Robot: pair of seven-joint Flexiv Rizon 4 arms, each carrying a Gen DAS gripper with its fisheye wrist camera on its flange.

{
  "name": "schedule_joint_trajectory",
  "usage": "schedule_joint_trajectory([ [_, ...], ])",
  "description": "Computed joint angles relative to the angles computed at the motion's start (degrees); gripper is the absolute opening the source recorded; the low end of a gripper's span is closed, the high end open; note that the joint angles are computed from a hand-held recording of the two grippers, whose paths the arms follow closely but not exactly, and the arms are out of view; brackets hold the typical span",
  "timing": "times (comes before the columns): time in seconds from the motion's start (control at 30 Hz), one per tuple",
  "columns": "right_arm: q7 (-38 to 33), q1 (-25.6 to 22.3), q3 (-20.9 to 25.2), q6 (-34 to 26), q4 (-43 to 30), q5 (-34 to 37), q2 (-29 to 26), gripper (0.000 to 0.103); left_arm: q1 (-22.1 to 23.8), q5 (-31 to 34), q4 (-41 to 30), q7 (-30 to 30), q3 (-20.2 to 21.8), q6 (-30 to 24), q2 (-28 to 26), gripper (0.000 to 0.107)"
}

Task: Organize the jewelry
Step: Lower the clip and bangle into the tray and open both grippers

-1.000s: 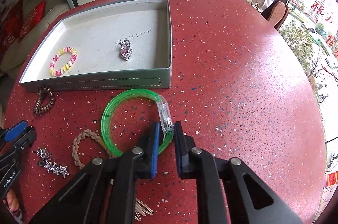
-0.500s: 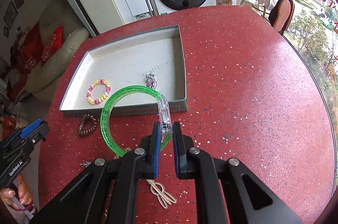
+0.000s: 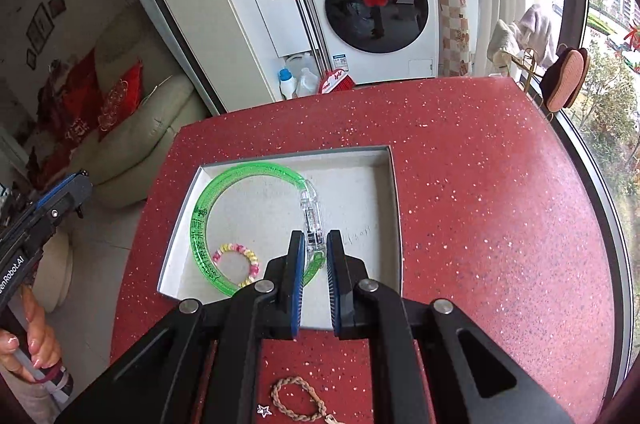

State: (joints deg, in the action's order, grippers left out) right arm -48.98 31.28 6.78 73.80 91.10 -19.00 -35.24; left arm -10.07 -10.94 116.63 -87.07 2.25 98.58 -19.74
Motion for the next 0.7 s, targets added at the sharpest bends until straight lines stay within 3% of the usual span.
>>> schedule_joint_trajectory([
  [0.27,-1.81,0.30,-0.40,-6.07,-9.89,0.35,-6.53,0.012,-1.81,-1.34,-10.16,-2.86,3.53,-6.47,-9.58,0.054],
  [0.4,-2.30,1.56,-1.89,-8.80,-12.49,-0.98,-9.54,0.012,-4.01,0.29,-14.25,-5.39,6.34,-10.11,-14.48,0.054],
  [0.7,-4.15,1.53,-1.69,-14.73,-18.53,0.08,-15.55,0.012,-5.83,5.54,-22.16,-8.55,8.33,-18.08,-22.05,0.055],
])
